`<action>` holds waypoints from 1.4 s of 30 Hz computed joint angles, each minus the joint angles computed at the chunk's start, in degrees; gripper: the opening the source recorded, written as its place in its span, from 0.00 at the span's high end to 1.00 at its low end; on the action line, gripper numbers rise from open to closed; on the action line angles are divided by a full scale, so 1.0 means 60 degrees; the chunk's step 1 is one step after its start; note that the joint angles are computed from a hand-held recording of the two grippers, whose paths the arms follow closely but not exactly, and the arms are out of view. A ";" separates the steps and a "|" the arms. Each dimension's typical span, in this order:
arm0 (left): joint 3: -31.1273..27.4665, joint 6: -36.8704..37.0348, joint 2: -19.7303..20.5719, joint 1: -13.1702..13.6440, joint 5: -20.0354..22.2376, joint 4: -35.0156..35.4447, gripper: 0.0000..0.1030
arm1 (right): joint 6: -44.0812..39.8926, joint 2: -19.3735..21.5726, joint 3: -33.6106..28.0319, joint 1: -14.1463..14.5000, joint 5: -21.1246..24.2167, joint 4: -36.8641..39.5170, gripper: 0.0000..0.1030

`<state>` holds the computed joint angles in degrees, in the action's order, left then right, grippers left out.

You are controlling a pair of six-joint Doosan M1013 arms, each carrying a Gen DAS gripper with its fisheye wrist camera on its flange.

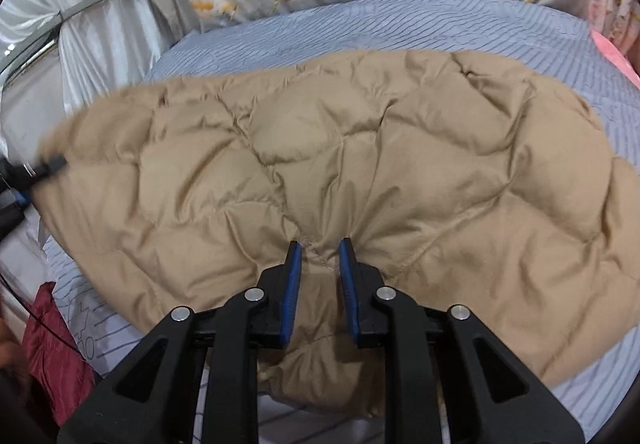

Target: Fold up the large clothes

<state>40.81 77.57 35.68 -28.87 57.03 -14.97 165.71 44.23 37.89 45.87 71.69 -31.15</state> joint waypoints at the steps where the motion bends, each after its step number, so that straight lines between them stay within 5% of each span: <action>1: -0.0029 0.0251 -0.0086 -0.0112 -0.0186 0.0183 0.90 | -0.0184 0.0085 -0.0134 -0.0016 -0.0016 0.0093 0.82; 9: -0.0953 0.2269 -0.0072 -0.0902 -0.0478 -0.0180 0.91 | -0.0249 -0.0107 0.0385 -0.0332 -0.2266 0.1237 0.82; 13: -0.1695 0.3247 0.0342 -0.1387 -0.0012 -0.0694 0.91 | 0.1434 -0.1086 0.1815 -0.0170 -0.3107 0.0017 0.82; 24: -0.4289 0.3123 0.2337 -0.2462 0.2792 -0.0397 0.91 | 0.4032 -0.2838 0.4044 0.0535 -0.0326 -0.2184 0.82; 32: -0.2808 0.3797 0.1995 -0.2776 0.2750 -0.0469 0.91 | 0.4221 -0.3088 0.4200 0.0635 0.0926 -0.2688 0.80; 37: -0.1609 0.4736 0.1424 -0.2834 0.2389 -0.0728 0.91 | 0.3952 -0.3457 0.4466 0.0482 0.0767 -0.3151 0.57; 42: -0.0478 0.5757 0.0884 -0.2790 0.2135 -0.0923 0.91 | 0.3333 -0.3711 0.4617 0.0151 -0.0313 -0.2791 0.52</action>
